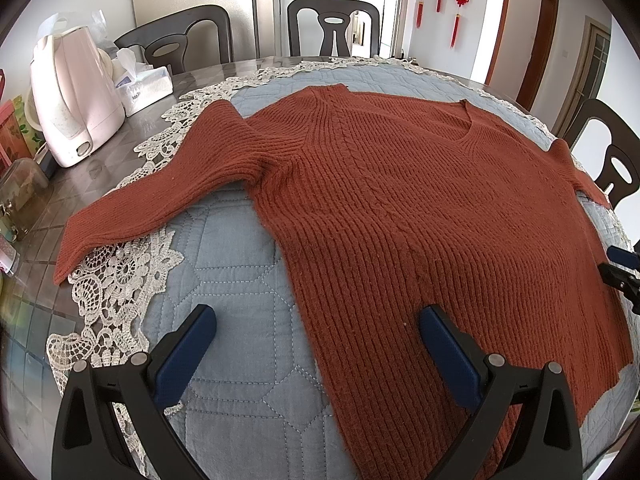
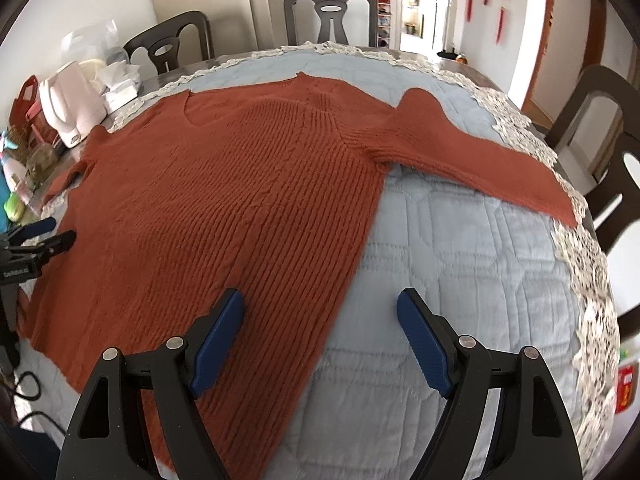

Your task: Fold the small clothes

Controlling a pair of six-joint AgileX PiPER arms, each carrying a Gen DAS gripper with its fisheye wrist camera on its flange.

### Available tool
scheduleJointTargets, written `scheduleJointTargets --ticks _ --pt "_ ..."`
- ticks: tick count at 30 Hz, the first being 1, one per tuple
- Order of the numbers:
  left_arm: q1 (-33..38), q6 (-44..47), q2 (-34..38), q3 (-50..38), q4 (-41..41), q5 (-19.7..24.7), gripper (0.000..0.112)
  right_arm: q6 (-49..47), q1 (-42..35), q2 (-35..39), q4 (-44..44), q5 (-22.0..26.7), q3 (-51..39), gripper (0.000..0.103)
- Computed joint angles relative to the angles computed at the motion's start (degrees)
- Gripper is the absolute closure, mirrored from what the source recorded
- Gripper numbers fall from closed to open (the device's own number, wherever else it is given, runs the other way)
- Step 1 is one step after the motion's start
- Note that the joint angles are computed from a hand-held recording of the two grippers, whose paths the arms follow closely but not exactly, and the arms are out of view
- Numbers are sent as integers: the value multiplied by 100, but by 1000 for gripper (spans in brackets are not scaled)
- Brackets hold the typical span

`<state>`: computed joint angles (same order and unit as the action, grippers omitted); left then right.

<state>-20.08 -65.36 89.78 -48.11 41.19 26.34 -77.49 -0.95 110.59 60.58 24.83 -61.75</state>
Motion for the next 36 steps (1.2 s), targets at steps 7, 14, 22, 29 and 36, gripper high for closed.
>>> scheduleJointTargets --ticks 7,14,22,29,36 --pt "-10 -23 8 -9 13 18 9 -871 92 -313 789 -54 346 24" --pt "71 45 71 -64 -40 10 9 -971 351 -142 939 102 82 24" --pt "351 234 -135 -141 -339 10 21 -598 687 131 562 183 -394 24" --pt "1527 -158 -703 253 -24 -402 27 -169 790 316 267 176 -752 24" --pt "3027 1262 -779 709 -1886 -1211 37 389 853 579 -216 198 -1082 24"
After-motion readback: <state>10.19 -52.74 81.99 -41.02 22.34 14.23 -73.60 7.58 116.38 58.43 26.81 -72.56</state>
